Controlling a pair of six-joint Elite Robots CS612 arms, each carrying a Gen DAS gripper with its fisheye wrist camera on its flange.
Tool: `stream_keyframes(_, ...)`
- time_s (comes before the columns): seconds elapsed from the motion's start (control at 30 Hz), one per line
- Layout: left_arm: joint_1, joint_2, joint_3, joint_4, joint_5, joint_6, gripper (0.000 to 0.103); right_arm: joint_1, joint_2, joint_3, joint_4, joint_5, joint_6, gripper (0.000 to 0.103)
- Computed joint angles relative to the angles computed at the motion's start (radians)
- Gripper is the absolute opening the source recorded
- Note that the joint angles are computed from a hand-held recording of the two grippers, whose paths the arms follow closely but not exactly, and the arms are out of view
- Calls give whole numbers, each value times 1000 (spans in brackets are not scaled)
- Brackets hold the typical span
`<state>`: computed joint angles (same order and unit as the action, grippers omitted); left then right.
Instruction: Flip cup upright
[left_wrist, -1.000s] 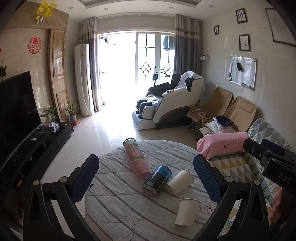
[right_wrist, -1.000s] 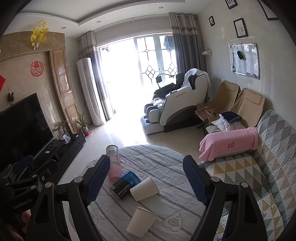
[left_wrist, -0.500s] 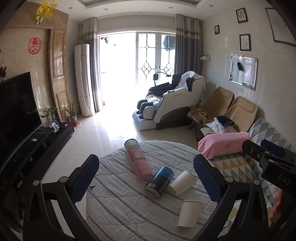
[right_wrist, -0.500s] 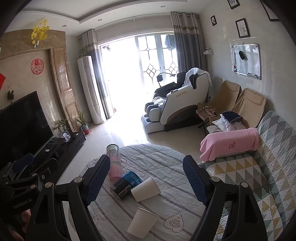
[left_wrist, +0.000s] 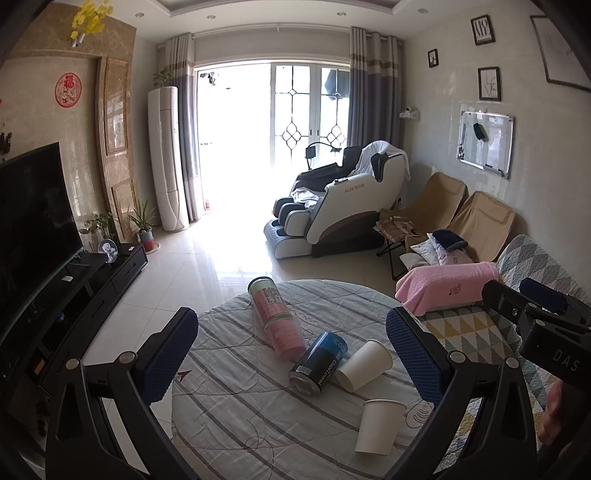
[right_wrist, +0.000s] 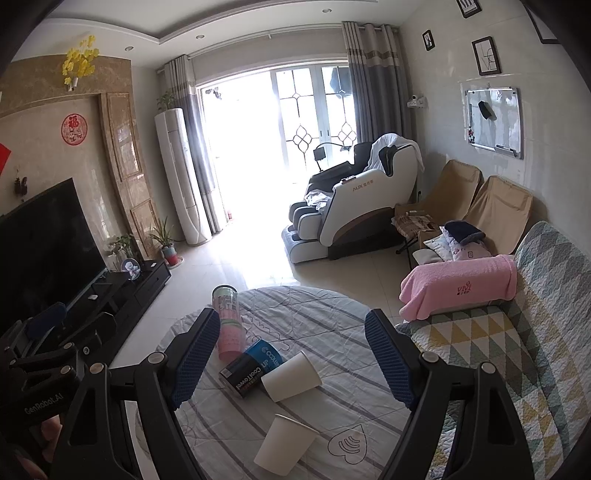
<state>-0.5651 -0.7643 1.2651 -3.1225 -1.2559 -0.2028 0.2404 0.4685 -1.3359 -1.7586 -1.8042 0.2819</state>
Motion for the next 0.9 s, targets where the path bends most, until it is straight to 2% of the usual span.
stream_keyframes(0.43, 6, 14, -23, 27, -4, 4, 103, 0, -9, 11, 12, -6, -13, 82)
stream_keyframes(0.7, 13, 23, -54, 120, -23, -11, 103, -3, -27, 38, 68, 10, -1, 82)
stream_keyframes(0.9, 23, 36, -91, 229, -55, -32, 103, -4, -41, 63, 125, 31, 9, 82)
